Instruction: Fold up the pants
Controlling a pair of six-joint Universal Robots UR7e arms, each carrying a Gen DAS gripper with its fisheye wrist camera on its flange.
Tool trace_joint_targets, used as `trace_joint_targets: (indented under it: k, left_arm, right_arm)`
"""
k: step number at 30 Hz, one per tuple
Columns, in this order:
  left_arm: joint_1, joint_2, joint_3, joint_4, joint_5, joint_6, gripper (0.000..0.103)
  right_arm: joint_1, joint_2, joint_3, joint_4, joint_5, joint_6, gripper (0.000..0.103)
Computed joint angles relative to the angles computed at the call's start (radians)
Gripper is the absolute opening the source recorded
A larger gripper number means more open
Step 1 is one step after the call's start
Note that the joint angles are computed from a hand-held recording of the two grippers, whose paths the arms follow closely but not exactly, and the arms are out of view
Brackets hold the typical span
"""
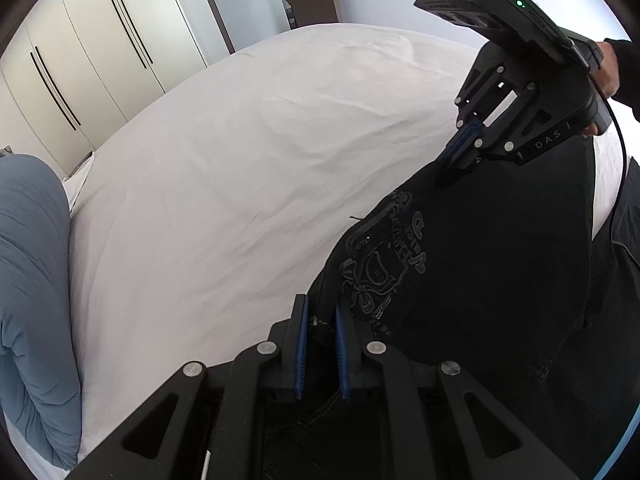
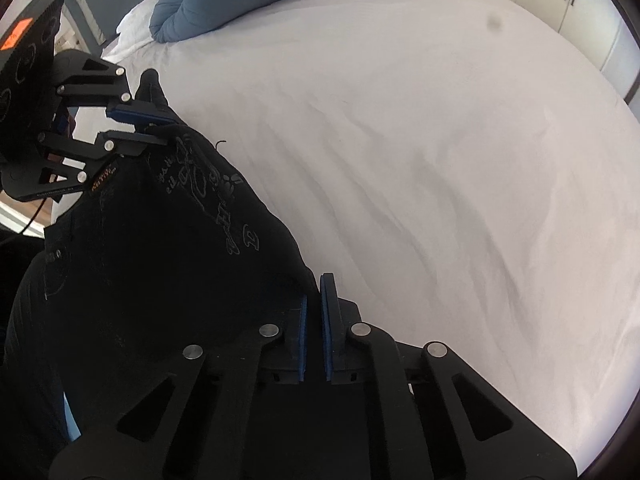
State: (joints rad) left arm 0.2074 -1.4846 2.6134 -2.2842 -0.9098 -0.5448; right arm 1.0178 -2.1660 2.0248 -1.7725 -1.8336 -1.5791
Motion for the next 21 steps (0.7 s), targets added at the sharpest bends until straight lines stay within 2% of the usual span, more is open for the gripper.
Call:
trace_joint_targets:
  k: [5, 14, 17, 21]
  left_arm:
    - [-0.043, -0.044, 0.006, 0.060, -0.005, -0.052, 0.013]
    - [-0.132, -0.104, 0.018, 0.159, -0.043, -0.169, 0.013]
    - [-0.181, -0.133, 0.031, 0.204, -0.068, -0.225, 0.013]
    - [-0.253, -0.184, 0.050, 0.273, -0.106, -0.298, 0.013]
  right_arm:
    - [-0.082, -0.069, 0.010, 0.037, 0.077, 0.017, 0.003]
    - [-0.239, -0.175, 0.051, 0.139, 0.218, 0.150, 0.003]
    - [-0.302, -0.219, 0.053, 0.223, 0.258, 0.137, 0.003]
    - [-0.418, -0.299, 0.059, 0.323, 0.298, 0.025, 0.003]
